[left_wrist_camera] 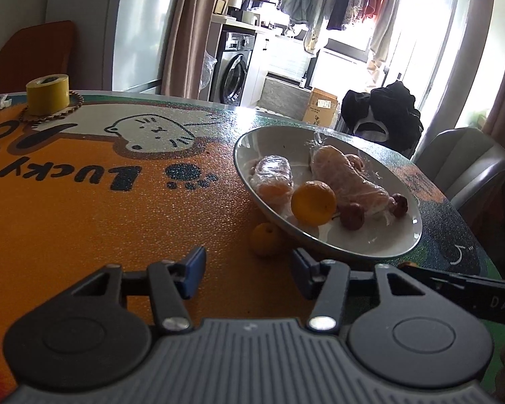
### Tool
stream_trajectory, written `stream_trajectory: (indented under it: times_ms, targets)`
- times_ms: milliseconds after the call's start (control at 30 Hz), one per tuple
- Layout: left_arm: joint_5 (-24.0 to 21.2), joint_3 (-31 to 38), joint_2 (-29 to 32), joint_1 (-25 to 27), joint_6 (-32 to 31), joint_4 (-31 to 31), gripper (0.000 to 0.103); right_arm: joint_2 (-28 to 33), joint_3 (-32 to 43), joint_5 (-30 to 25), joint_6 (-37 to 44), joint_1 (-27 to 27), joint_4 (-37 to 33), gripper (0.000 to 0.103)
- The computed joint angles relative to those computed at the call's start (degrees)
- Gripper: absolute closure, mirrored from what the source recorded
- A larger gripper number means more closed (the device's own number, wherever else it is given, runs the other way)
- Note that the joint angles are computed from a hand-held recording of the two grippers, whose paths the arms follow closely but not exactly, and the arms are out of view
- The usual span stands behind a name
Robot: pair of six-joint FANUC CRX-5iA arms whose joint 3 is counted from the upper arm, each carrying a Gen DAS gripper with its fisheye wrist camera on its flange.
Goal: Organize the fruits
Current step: 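Lower the right gripper and grasp a small mandarin beside the bowl, then grasp another small mandarin on the table with the left gripper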
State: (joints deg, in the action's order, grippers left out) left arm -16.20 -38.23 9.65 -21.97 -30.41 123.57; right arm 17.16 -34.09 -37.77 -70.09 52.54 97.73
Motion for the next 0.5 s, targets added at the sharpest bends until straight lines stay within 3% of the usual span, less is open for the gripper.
stream_trajectory:
  times_ms: [167, 300, 433, 500]
  targets:
    - [2.6, 1.6, 0.9, -2.9, -6.8, 5.6, 0.053, -1.2, -1.7, -0.3, -2.4, -0.3, 0.4, 0.08]
    - [6.3, 3.7, 1.4, -6.4, -18.4, 17.1, 0.054, -1.6, -2.3, -0.3, -3.1, -0.5, 0.5, 0.08]
    - [6.4, 4.4, 1.7, -7.1, -23.8, 21.7, 0.057, -2.1, -2.9, -0.7, -3.3, -0.5, 0.4, 0.08]
    - [5.7, 4.3, 1.8, -6.9, -23.8, 21.0, 0.062, -2.4, -3.1, -1.0, -3.2, -0.3, -0.1, 0.08]
